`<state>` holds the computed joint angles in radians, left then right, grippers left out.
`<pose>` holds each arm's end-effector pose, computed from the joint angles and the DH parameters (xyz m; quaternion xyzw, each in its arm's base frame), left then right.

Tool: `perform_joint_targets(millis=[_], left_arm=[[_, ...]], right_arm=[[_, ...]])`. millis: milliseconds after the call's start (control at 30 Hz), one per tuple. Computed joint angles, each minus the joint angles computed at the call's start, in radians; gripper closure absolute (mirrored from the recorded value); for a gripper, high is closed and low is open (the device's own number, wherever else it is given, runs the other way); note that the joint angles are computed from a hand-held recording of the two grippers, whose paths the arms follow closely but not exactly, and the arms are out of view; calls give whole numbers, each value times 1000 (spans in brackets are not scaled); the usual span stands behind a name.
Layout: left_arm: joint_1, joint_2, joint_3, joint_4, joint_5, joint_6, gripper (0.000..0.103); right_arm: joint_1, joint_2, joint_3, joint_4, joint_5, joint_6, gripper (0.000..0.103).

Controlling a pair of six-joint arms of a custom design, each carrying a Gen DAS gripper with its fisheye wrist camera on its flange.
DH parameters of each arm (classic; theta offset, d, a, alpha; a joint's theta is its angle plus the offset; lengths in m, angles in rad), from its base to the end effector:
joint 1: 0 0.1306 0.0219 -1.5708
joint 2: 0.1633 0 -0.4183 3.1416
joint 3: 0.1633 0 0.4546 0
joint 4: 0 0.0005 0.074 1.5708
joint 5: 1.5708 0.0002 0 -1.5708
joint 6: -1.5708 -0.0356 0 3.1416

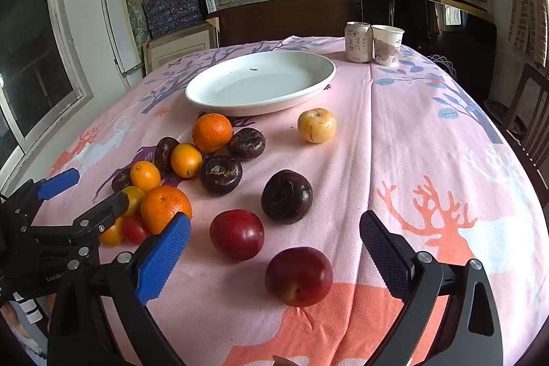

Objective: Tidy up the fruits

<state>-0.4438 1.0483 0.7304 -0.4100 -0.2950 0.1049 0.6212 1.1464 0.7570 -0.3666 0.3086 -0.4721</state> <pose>0.3539 -0.1574 0.3081 0.0930 0.8998 0.0195 0.4258 0.3423 0.2311 0.2880 -0.0068 0.9093 0.0830 0.4078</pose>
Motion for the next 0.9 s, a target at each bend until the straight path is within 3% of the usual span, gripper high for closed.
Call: perform_joint_targets(millis=[900], left_arm=[[6,11,5,-3,19,17,4]], right_arm=[[-3,7,3,-1,-4,-1,4]])
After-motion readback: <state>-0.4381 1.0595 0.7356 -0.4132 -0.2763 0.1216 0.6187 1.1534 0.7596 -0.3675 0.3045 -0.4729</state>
